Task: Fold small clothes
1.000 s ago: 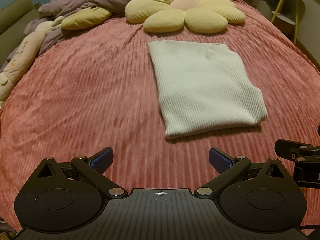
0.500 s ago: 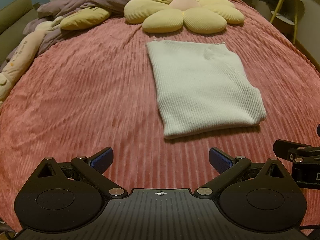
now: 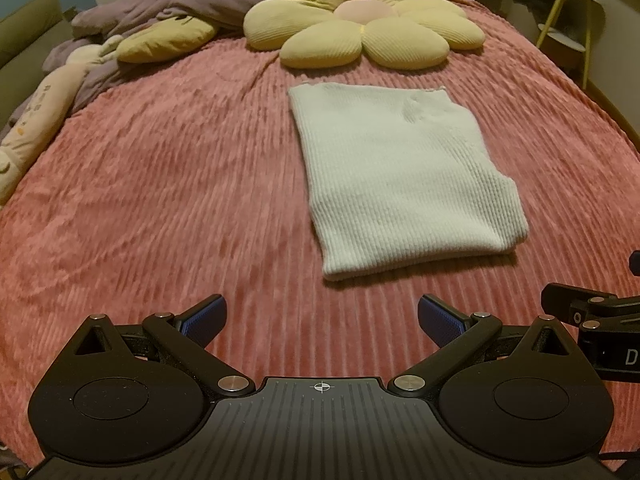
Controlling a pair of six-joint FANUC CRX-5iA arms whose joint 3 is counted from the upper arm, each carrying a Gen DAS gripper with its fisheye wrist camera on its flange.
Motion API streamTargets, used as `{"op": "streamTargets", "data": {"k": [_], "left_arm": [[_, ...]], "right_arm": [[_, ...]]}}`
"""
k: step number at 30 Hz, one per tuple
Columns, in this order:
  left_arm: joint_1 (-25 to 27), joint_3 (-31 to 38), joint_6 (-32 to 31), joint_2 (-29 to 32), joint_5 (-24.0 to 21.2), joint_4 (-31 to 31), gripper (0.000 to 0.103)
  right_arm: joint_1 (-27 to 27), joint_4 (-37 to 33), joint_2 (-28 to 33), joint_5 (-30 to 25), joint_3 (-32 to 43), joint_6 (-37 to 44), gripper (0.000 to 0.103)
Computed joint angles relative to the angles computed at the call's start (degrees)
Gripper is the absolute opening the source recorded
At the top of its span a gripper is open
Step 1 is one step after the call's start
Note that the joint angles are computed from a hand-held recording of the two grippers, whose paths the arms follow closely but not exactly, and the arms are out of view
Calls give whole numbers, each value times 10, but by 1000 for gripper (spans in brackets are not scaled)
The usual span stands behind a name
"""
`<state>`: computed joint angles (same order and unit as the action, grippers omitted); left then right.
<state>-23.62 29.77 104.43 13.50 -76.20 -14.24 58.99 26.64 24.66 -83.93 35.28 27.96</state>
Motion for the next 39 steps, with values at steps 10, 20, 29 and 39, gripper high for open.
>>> {"op": "streamTargets", "data": {"k": [10, 20, 29, 39], "left_arm": [[-7, -5, -3, -4, 7, -12, 103], [-2, -12, 1, -5, 8, -5, 103], [-4, -10, 1, -5, 7, -8, 103], [-5, 0, -1, 3, -8, -10, 103]], "right_arm": [[0, -1, 0, 5, -12, -3, 99], [0, 2, -2, 3, -20, -9, 99], [-1, 1, -5, 4, -24, -14, 99], [0, 3, -4, 4, -25, -12, 99]]}}
